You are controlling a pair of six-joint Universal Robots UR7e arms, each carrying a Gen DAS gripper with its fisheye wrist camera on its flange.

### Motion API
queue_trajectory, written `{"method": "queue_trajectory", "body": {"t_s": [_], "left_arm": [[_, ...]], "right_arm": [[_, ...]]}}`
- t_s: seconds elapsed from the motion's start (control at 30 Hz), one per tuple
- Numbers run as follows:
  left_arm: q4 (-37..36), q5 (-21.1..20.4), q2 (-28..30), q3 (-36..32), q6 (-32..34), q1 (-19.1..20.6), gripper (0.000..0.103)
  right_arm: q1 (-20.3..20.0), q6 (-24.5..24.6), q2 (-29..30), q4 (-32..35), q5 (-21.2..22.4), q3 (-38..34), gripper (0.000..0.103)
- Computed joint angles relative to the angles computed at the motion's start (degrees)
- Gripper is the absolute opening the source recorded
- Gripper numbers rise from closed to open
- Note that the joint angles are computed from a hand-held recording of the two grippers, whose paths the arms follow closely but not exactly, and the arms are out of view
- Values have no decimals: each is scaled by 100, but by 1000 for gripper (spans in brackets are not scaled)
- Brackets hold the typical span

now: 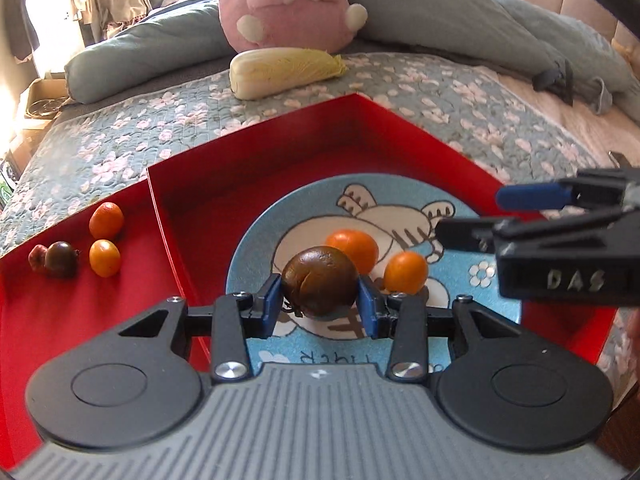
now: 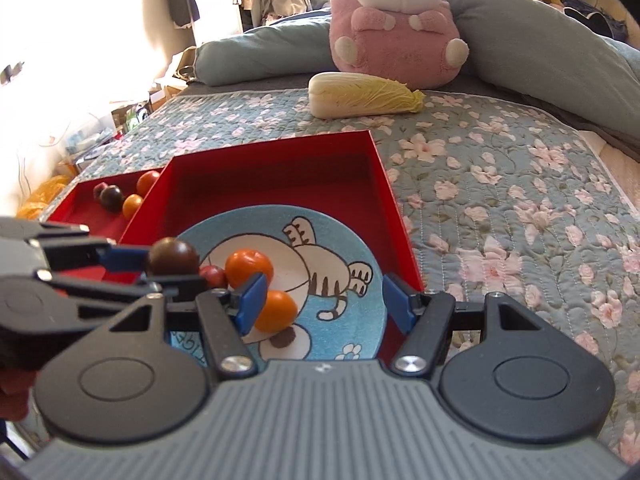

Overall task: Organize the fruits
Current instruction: 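Lower the dark plum onto the blue plate and open the left gripper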

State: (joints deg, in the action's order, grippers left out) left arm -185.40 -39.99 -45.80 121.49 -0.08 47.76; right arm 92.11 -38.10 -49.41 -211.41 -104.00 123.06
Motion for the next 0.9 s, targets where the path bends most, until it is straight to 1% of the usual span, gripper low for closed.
{"method": "queue_trajectory", "body": {"t_s": [0.1, 0.33, 0.37, 0.43, 0.5, 0.53, 0.6, 0.63, 0.7, 0.8, 0.87, 0.9], "left_arm": [[108, 34, -20, 5, -29, 12, 46], [195, 100, -77, 41, -65, -11, 48], [106, 108, -85, 64, -37, -22, 50], [-177, 136, -94, 129, 21, -66, 65], [-395, 35, -143, 188, 44, -82, 69], [-481, 3, -164, 211, 69, -93, 69], [-683, -23, -222, 264, 122, -113, 69], [-756, 4, -247, 283, 110, -126, 69], [-871, 74, -355, 327, 35, -117, 69], [-921, 295, -611, 394, -145, -68, 69], [-922, 547, -780, 419, -159, -4, 69], [-838, 685, -904, 428, -195, 46, 69]], "right_arm": [[10, 105, -53, 45, 92, 9, 66], [105, 172, -133, 65, 189, 56, 66], [122, 184, -148, 77, 194, 65, 66], [165, 198, -159, 61, 181, 79, 67], [250, 166, -127, 1, 72, 61, 67], [311, 126, -85, -58, -47, 37, 67], [433, 12, 21, -270, -271, -5, 72], [492, -54, 79, -443, -351, -15, 79], [586, -230, 186, -865, -379, -7, 79], [753, -497, 414, -1464, -458, -97, 80], [843, -499, 468, -1462, -459, -171, 87], [861, -458, 446, -1358, -342, -170, 87]]}}
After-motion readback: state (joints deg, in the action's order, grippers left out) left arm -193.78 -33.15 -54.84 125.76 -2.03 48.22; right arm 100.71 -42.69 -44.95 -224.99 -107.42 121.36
